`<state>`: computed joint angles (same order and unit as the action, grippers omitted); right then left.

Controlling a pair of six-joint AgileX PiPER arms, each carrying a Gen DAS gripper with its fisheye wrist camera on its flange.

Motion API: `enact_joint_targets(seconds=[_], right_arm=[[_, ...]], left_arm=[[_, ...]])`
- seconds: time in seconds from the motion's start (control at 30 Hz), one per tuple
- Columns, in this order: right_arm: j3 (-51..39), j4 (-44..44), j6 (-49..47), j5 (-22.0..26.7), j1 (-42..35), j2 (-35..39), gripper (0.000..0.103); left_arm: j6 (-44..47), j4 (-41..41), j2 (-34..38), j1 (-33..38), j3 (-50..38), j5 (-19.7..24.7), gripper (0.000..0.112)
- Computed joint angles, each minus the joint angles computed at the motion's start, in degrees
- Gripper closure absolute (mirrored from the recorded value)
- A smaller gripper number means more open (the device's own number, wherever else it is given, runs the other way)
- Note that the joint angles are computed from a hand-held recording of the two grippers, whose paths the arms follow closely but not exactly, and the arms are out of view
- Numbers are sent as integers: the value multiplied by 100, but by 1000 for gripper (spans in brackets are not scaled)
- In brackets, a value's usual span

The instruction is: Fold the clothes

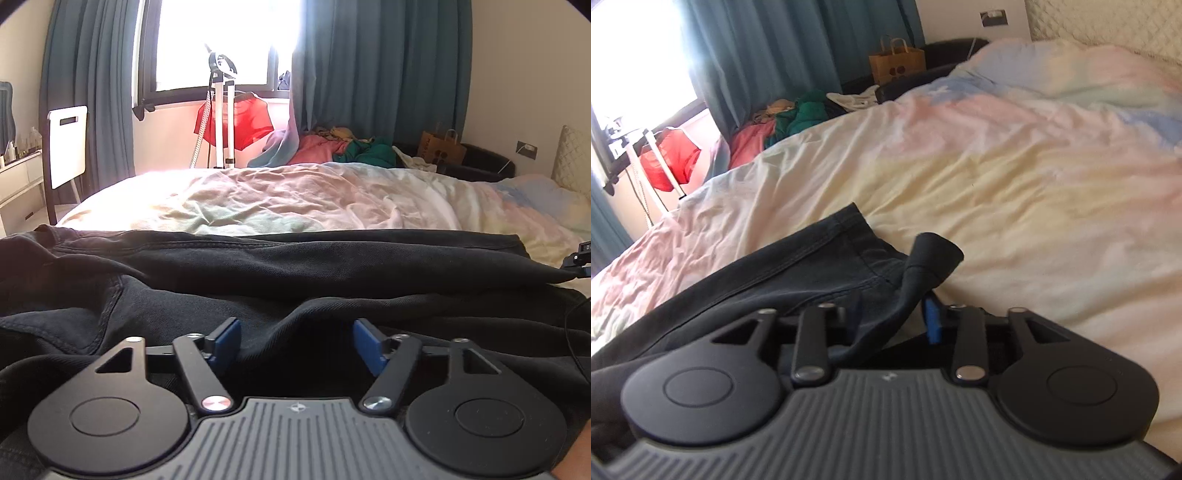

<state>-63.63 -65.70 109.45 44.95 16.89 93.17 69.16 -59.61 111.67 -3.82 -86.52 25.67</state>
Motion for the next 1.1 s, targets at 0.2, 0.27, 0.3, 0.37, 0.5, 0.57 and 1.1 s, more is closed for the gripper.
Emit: enact_joint_targets(seconds=[0.2, 0.27, 0.3, 0.37, 0.5, 0.57, 1.1], right_arm=[[-41, -198, -124, 916, 1454, -765, 37], [-106, -241, -200, 1143, 1993, -864, 25], [-148, -216, -267, 1210, 2234, -898, 24], [-242, -44, -475, 1239, 2627, -933, 24], [-581, 145, -1009, 1537, 3298, -830, 24], [-755, 74, -1058, 1878, 3664, -702, 24], [-743, 693, -612, 2380, 3836, -696, 24]], left_arm=[[926, -899, -1309, 101, 1394, -300, 13], [1350, -1272, -1694, 61, 1779, -492, 9], [1463, -1375, -1868, 31, 1930, -577, 9], [1649, -1551, -2216, -22, 2215, -716, 9], [1441, -1493, -2830, 178, 2641, -366, 9], [1251, -1418, -3076, 335, 2834, -190, 9], [-3469, 1927, -2457, 1212, 2194, 197, 9]])
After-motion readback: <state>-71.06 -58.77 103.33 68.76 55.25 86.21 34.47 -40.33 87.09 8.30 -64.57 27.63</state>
